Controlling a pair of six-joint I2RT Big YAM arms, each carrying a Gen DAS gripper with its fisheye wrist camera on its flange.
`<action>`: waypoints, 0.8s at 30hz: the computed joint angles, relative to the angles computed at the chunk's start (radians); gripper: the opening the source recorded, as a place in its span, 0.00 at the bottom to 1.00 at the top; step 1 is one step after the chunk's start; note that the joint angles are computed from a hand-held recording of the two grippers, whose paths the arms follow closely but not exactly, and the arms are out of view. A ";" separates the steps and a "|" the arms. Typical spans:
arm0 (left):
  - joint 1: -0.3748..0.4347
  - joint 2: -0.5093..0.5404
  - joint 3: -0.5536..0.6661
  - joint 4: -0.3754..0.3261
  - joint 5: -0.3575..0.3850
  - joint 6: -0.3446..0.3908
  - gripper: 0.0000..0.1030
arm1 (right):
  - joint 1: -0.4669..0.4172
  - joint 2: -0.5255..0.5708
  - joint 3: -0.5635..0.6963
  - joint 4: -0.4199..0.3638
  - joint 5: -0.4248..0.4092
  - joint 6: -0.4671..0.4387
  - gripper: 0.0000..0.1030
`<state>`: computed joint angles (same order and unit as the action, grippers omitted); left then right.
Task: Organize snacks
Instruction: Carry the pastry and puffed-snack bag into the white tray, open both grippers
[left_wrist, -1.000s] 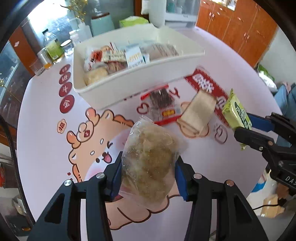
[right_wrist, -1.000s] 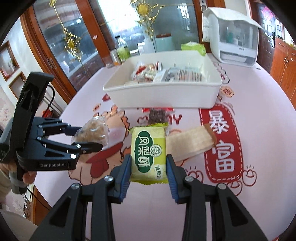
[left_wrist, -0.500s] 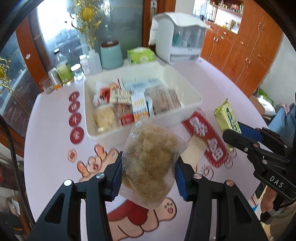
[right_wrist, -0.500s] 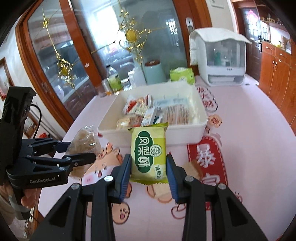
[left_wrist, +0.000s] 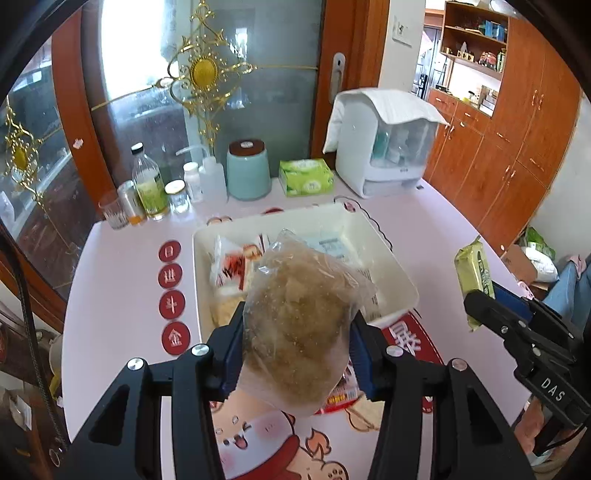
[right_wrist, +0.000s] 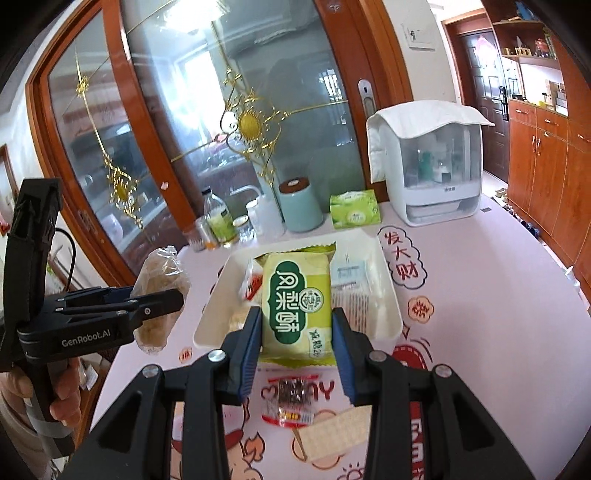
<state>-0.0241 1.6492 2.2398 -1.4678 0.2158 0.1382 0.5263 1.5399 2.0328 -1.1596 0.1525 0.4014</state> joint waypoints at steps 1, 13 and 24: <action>-0.002 0.011 0.017 0.001 -0.009 0.001 0.47 | -0.003 0.007 0.012 -0.003 0.001 0.000 0.36; -0.016 0.156 0.214 -0.022 -0.075 -0.024 0.47 | -0.037 0.182 0.275 -0.090 0.004 0.018 0.36; -0.024 0.236 0.276 -0.032 -0.144 -0.039 0.47 | -0.048 0.439 0.675 -0.306 0.018 0.038 0.36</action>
<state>-0.0481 1.8857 2.5160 -1.4994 0.0715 0.0991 0.4782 1.9789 2.7078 -1.4655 0.1701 0.4397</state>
